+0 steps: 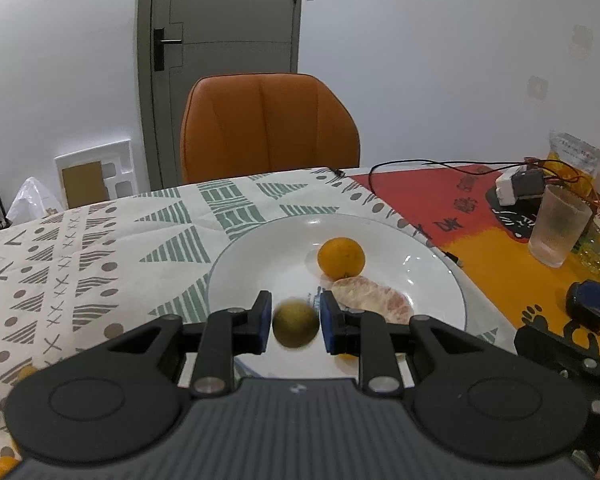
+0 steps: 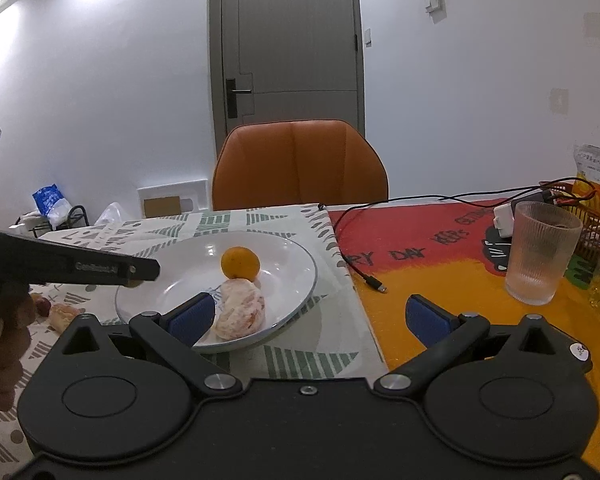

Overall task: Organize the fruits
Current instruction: 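Carry both held fruits into the white bowl and open both grippers, then move both grippers back from the bowl toward the remaining fruit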

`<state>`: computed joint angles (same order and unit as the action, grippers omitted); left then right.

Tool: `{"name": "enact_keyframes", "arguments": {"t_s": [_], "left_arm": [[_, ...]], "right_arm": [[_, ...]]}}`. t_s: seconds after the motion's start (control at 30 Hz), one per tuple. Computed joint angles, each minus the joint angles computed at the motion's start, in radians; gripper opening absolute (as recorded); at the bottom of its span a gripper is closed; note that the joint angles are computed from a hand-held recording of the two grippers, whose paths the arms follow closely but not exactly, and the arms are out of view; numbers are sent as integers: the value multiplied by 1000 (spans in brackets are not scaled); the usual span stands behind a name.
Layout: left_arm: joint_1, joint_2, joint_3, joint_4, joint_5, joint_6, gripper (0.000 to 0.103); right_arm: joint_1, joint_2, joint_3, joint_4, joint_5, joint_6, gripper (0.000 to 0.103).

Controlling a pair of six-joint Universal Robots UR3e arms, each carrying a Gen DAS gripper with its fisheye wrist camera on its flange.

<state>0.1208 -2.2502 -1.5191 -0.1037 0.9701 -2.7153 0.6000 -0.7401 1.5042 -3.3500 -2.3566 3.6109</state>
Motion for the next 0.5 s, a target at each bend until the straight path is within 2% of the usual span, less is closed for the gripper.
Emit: {"name": "enact_keyframes", "arguments": {"t_s": [0.17, 0.23, 0.5], "left_arm": [[20, 19, -15, -23, 0, -4, 35], [36, 32, -38, -7, -2, -1, 42], [106, 85, -116, 23, -11, 0, 58]], "right_arm": [[-11, 6, -2, -8, 33, 5, 103], [-12, 12, -10, -12, 45, 2, 103], [-6, 44, -76, 12, 82, 3, 103]]}}
